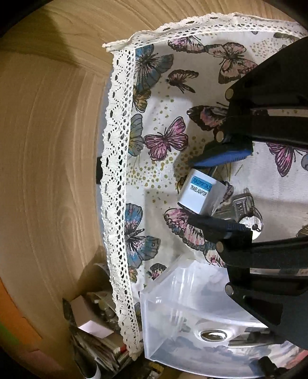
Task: Organize rigid objects
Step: 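Grasp the white plug adapter with keys using the right gripper, then lower the white plug adapter into the box beside the white device, right gripper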
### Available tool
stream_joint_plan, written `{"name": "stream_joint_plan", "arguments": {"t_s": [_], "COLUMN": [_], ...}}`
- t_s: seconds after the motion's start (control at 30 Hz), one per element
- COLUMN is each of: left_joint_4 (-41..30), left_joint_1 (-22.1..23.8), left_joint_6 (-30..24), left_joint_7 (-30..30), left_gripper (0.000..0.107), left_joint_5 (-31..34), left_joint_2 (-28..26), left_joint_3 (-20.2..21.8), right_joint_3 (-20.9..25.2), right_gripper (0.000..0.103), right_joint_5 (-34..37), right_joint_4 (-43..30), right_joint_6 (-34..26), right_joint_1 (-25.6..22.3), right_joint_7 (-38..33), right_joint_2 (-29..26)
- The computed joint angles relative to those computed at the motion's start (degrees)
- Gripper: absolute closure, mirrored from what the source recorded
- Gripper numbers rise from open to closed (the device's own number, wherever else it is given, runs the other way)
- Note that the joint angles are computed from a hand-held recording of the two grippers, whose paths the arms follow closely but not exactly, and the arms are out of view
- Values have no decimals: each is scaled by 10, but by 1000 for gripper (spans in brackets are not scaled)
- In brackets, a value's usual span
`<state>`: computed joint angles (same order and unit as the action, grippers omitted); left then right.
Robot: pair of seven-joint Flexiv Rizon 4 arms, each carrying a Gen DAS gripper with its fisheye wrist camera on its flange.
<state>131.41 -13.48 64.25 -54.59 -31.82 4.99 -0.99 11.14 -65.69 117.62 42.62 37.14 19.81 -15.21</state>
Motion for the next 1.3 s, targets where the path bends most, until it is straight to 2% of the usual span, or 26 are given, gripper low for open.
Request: {"name": "stream_joint_plan", "arguments": {"t_s": [0.27, 0.57, 0.77, 1.03, 1.3], "left_joint_4": [-1, -1, -2, -2, -2], "left_joint_1": [0, 0, 0, 0, 0], "left_joint_6": [1, 3, 3, 4, 3], "left_joint_7": [-1, -4, -3, -3, -3], "left_gripper": [96, 96, 96, 96, 96], "left_joint_5": [2, 3, 3, 2, 2], "left_joint_2": [-2, -4, -4, -4, -4], "left_joint_3": [-1, -2, -2, -2, -2], "right_joint_3": [8, 32, 42, 34, 20], "right_gripper": [67, 67, 67, 67, 67], "right_joint_5": [-10, -52, -92, -117, -81], "right_joint_4": [3, -13, -30, -69, -89], "right_joint_6": [-23, -91, -107, -73, -23], "right_joint_1": [11, 45, 66, 92, 105], "right_joint_7": [5, 1, -10, -54, -111], "right_joint_2": [11, 34, 35, -8, -45]}}
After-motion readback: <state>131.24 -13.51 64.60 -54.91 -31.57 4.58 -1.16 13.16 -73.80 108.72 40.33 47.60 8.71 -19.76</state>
